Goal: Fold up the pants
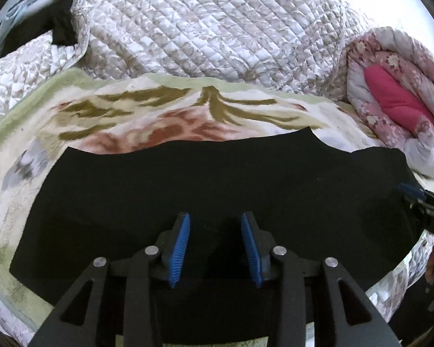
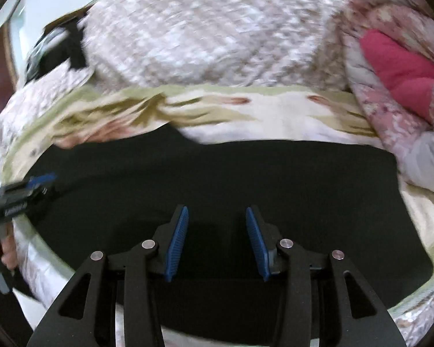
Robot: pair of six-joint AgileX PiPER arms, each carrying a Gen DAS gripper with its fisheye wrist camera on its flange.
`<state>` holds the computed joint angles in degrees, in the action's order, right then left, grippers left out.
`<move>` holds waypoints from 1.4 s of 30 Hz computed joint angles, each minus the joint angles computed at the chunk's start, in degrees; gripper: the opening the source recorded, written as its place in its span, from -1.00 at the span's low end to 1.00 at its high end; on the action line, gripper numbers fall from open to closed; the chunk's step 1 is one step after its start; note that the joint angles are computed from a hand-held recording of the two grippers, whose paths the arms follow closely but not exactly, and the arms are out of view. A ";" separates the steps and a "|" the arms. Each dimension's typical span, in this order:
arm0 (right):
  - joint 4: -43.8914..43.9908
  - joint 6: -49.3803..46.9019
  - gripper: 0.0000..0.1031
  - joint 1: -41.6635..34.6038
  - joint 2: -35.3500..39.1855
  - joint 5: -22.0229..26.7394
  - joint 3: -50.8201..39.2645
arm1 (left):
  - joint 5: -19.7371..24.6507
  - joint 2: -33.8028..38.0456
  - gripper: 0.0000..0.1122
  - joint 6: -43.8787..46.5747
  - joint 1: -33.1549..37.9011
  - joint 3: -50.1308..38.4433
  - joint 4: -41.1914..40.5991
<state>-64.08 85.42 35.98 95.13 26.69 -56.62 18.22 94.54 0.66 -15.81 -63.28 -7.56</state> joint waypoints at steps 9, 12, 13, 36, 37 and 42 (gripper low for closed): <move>0.92 -2.78 -0.03 3.26 2.96 2.35 -4.38 | 0.97 -2.03 -0.28 -12.96 0.16 1.55 11.93; -1.06 -2.47 -0.03 4.83 3.82 2.01 -5.71 | 1.61 -2.66 -0.28 -17.95 0.45 2.26 17.13; -0.44 -3.34 -0.03 4.98 4.24 1.42 -6.34 | 1.74 -2.83 -0.28 -19.64 0.59 2.50 18.90; 15.68 -18.90 -0.03 4.63 10.91 2.91 -15.41 | 2.57 -4.88 -0.24 -18.25 10.92 5.24 12.52; 15.64 -18.55 -0.03 4.38 10.79 2.37 -15.22 | 2.32 -5.36 -0.24 -14.64 11.87 5.78 8.74; 15.05 -17.49 -0.03 4.14 10.61 1.63 -14.79 | 1.18 -9.44 -0.24 -2.22 14.11 10.54 -4.53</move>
<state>-49.03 67.93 40.11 105.74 28.32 -71.42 19.40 85.10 -1.56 -1.70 -52.74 -12.09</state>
